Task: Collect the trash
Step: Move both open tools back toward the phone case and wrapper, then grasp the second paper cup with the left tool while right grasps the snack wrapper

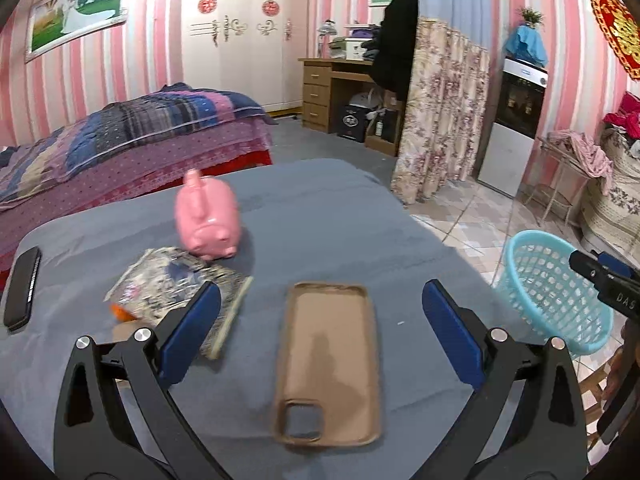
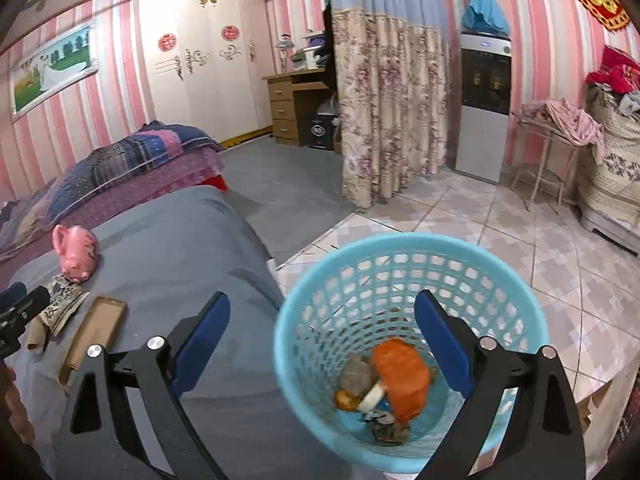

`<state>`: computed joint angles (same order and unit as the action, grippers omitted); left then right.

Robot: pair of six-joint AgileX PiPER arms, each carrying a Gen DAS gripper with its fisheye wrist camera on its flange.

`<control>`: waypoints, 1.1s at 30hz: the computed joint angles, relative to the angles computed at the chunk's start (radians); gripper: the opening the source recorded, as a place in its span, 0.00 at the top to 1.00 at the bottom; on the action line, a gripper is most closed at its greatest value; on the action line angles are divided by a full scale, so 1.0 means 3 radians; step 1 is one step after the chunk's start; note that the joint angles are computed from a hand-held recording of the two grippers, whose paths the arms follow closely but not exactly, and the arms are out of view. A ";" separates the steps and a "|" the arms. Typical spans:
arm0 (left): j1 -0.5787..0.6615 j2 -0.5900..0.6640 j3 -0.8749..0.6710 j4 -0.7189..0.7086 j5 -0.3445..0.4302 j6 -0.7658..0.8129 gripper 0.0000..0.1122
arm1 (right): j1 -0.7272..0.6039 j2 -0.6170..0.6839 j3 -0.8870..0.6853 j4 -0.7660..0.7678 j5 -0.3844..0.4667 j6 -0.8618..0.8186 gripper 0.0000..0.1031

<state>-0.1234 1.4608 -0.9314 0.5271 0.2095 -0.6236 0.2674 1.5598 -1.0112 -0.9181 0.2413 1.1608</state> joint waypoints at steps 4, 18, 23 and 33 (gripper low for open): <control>0.0239 -0.0090 0.0174 -0.0091 -0.0086 0.0143 0.13 | 0.0205 0.0085 -0.0077 -0.0167 0.0106 0.0112 0.11; 0.1172 -0.0197 0.0500 -0.2454 -0.0194 0.2761 0.13 | 0.0835 0.0506 -0.0465 -0.0022 0.0247 -0.0039 0.11; 0.1463 -0.0119 0.0540 -0.3153 -0.0155 0.3620 0.13 | 0.1055 0.0715 -0.0635 -0.0005 0.0361 -0.0173 0.11; 0.1578 0.0323 0.0240 -0.3140 0.0035 0.3673 0.15 | 0.1167 0.0926 -0.0821 0.0234 0.0453 -0.0404 0.11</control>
<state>0.3501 1.5576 -0.8595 -0.4150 0.2199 0.4784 0.6177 1.8375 -1.2574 -0.8480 0.3772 1.0397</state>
